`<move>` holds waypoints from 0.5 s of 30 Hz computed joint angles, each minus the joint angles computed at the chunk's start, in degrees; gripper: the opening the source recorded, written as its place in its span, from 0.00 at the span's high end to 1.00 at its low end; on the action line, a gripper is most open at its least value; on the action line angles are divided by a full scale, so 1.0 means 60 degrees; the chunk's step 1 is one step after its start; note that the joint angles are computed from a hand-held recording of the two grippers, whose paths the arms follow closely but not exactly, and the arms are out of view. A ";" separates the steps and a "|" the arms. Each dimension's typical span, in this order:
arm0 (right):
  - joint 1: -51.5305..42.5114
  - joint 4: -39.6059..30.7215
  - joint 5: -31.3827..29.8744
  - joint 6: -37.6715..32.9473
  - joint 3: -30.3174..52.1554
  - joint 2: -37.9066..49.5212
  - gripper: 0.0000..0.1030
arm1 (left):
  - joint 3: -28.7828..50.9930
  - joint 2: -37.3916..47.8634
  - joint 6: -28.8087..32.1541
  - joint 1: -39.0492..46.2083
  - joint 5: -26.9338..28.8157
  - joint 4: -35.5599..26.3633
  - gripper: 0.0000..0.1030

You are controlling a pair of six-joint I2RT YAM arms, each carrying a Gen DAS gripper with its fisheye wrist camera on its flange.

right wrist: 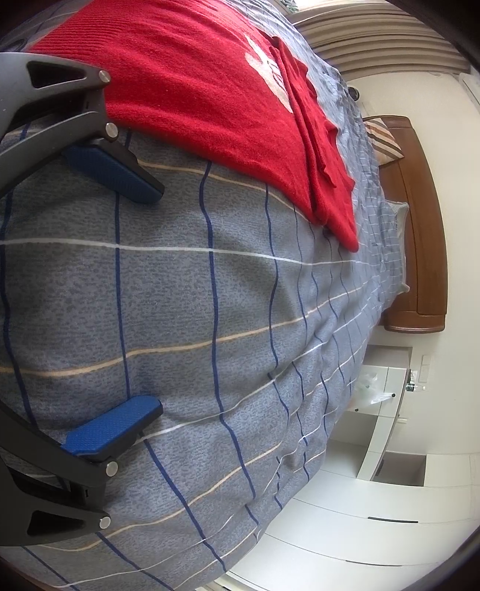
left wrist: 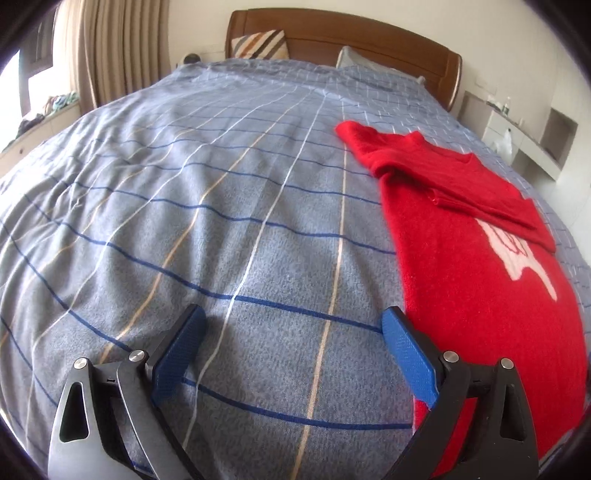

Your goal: Fold small clothes

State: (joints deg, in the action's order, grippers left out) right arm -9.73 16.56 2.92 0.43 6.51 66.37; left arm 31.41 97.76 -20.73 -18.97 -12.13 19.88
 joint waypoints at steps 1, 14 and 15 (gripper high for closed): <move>0.0004 0.0015 0.0004 0.0002 -0.0007 -0.0003 0.00 | -0.0251 0.0116 0.0171 -0.0089 -0.0091 0.0616 0.02; 0.0005 0.0025 0.0005 0.0003 -0.0013 0.0002 0.00 | -0.0685 0.0319 0.0436 0.0018 0.0275 0.1800 0.01; 0.0005 0.0025 0.0005 0.0003 -0.0013 0.0002 0.00 | -0.0725 0.0320 0.0434 0.0018 0.0276 0.1861 0.01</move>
State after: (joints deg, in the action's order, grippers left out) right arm -9.71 16.71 2.95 0.45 6.43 66.38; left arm 27.06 99.68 -18.13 -18.86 -10.47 31.04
